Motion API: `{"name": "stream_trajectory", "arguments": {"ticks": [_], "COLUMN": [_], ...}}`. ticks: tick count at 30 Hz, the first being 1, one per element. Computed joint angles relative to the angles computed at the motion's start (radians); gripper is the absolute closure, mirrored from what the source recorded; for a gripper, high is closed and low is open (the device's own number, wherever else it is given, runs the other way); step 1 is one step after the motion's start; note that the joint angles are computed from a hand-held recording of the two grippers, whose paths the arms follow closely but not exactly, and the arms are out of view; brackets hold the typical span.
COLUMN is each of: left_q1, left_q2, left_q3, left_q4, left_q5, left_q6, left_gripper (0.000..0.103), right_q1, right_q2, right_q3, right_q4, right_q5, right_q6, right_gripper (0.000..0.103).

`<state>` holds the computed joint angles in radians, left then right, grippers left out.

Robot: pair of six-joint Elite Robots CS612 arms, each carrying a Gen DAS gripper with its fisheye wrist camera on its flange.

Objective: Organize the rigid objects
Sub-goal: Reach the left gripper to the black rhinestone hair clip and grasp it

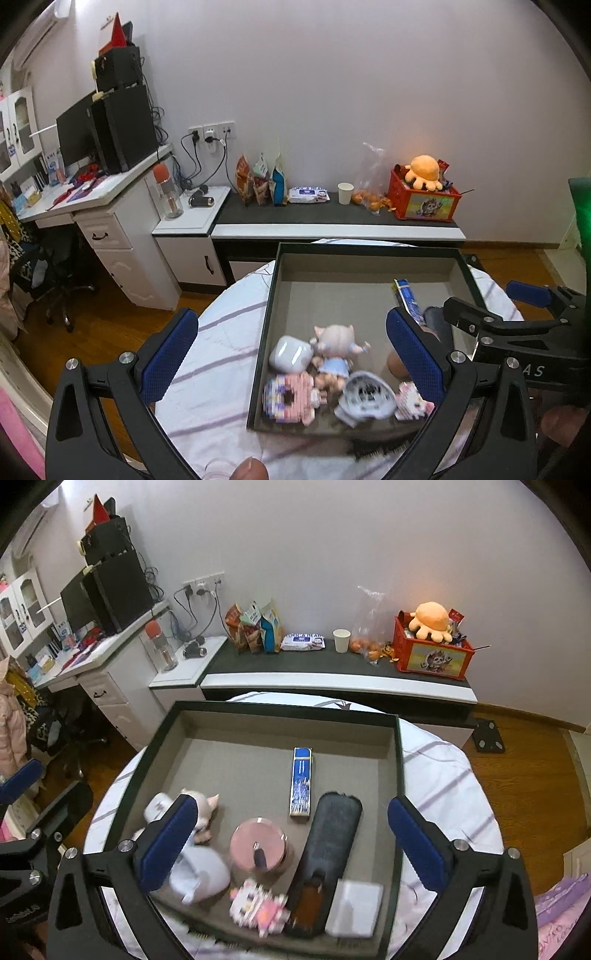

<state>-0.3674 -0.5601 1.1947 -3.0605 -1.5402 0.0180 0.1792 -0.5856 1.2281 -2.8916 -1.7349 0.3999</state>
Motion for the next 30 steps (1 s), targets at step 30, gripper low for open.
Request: {"name": "stream_trajectory", "arguments": {"ticks": [30], "left_q1": [-0.017], "left_q2": [-0.148], "left_q3": [0.367], "left_q4": [-0.2], "left_q5": [-0.075], "left_q6": [0.013], "left_gripper": [0.0], "right_q1": [0.057], "right_q2": [-0.174], "right_q3": [0.39], "right_q4": [-0.233], "right_q5": [-0.104], "right_q6": [0.168], "right_gripper": [0.0]}}
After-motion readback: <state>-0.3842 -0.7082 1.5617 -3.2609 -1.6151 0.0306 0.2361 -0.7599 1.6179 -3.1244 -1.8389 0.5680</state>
